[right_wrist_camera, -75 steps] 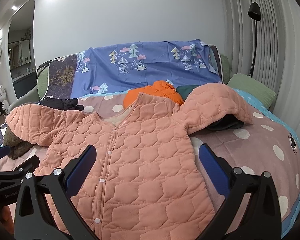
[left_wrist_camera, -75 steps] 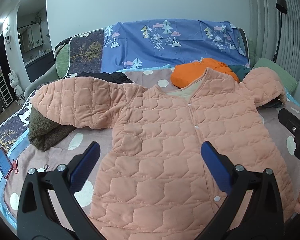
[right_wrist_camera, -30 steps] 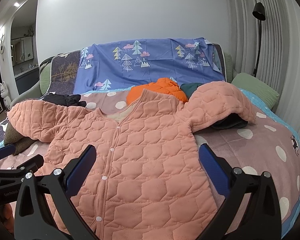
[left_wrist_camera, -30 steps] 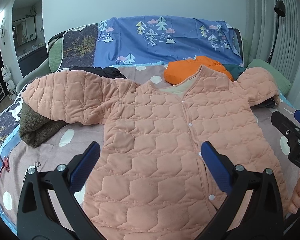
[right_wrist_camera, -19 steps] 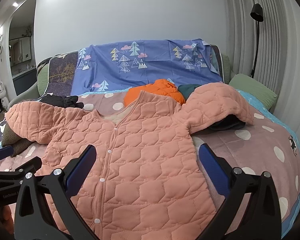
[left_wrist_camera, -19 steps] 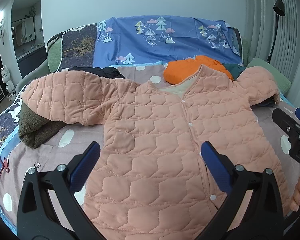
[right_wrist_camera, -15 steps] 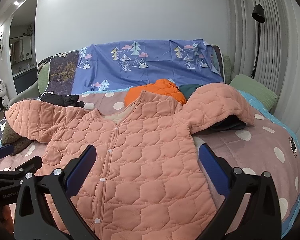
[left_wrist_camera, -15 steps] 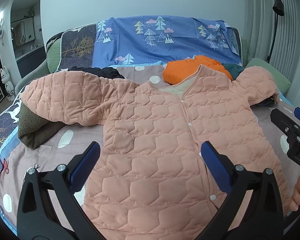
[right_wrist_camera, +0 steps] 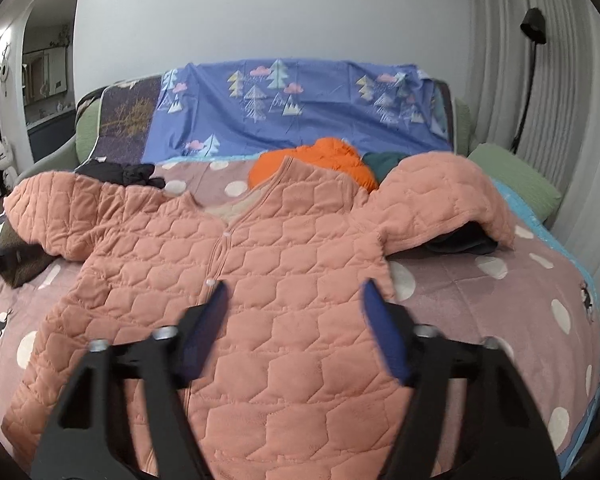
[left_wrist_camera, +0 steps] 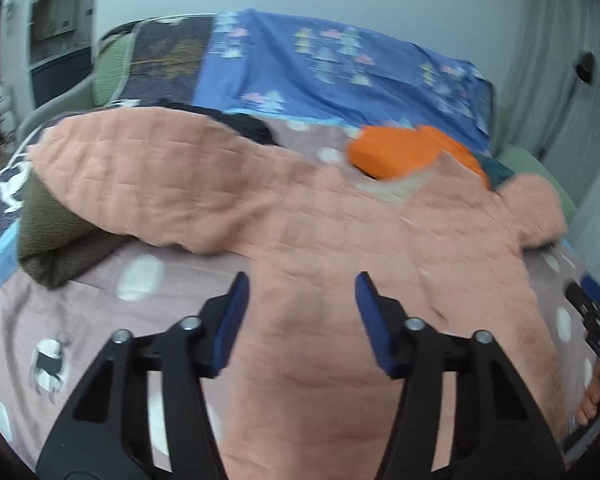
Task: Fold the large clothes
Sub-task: 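Grasp the jacket sleeve cuff with the left gripper and lift it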
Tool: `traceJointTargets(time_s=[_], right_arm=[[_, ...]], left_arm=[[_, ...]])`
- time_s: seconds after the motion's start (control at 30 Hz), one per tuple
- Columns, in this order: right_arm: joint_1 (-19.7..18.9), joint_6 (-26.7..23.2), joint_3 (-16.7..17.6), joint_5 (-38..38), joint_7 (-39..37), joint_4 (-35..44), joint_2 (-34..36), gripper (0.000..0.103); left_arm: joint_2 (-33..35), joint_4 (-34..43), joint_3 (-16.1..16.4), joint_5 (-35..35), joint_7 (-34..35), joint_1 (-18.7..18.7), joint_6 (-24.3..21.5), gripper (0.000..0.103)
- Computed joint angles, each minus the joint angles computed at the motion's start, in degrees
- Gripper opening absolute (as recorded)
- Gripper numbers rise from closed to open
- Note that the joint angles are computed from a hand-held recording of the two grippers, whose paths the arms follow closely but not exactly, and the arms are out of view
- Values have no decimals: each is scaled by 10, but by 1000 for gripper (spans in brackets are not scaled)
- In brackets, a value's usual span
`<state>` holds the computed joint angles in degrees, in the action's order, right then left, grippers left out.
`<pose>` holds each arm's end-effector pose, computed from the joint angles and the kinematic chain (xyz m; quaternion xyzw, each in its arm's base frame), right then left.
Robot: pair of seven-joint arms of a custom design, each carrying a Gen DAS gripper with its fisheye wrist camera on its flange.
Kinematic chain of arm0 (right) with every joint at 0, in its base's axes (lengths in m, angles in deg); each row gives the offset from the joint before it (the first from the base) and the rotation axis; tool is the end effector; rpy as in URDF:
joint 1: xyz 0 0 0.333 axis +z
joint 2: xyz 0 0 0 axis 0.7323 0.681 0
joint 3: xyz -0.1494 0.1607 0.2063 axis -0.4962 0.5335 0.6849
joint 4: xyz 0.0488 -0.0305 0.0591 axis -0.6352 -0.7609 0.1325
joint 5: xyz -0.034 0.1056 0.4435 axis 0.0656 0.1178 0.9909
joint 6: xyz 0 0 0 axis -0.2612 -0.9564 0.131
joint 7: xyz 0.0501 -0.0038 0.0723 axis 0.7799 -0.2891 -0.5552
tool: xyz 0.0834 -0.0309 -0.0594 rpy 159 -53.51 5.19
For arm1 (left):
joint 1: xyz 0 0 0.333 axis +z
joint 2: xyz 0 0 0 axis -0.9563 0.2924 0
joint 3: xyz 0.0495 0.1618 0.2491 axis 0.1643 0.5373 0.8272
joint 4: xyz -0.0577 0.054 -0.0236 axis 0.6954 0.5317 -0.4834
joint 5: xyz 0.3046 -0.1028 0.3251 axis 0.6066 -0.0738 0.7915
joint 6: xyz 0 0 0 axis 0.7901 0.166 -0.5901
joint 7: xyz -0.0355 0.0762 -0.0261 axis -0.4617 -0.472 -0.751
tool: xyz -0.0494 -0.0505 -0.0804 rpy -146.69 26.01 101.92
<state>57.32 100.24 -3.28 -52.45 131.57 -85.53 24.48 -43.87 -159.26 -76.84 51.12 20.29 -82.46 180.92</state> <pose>0.5200 0.1905 0.5729 -0.6520 0.6101 -0.3169 0.3198 0.5488 -0.2997 0.5791 -0.6899 0.5964 -0.3292 0.2448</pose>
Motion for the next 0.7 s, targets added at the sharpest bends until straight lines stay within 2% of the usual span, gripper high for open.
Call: traceJointTargets(time_s=[0.07, 0.13, 0.27, 0.33, 0.5, 0.57, 0.6, 0.63, 0.7], right_arm=[[21, -2, -21, 38, -34, 0, 6, 46], [11, -6, -13, 30, -30, 0, 8, 46], [6, -23, -12, 31, -27, 9, 18, 47], [0, -35, -9, 25, -18, 18, 25, 47], [-5, -55, -4, 2, -2, 39, 43, 49], [-2, -63, -5, -1, -1, 50, 54, 50], [1, -64, -7, 0, -2, 53, 58, 50], [4, -64, -8, 2, -4, 58, 63, 50], [7, -64, -10, 3, -6, 62, 68, 50]], left_arm=[[-17, -16, 16, 18, -40, 28, -4, 50], [-31, -34, 33, 21, -74, 60, -4, 52], [-34, -48, 51, 39, -131, 118, -8, 70], [-23, -55, 75, -6, -121, 130, 25, 74], [19, -49, 98, -81, -131, 156, 104, 78], [39, -29, 98, -81, -129, 160, 102, 81], [51, -14, 95, -53, -146, 164, 91, 81], [59, 0, 95, -28, -161, 165, 84, 80], [68, 11, 101, 13, -171, 162, 94, 39]])
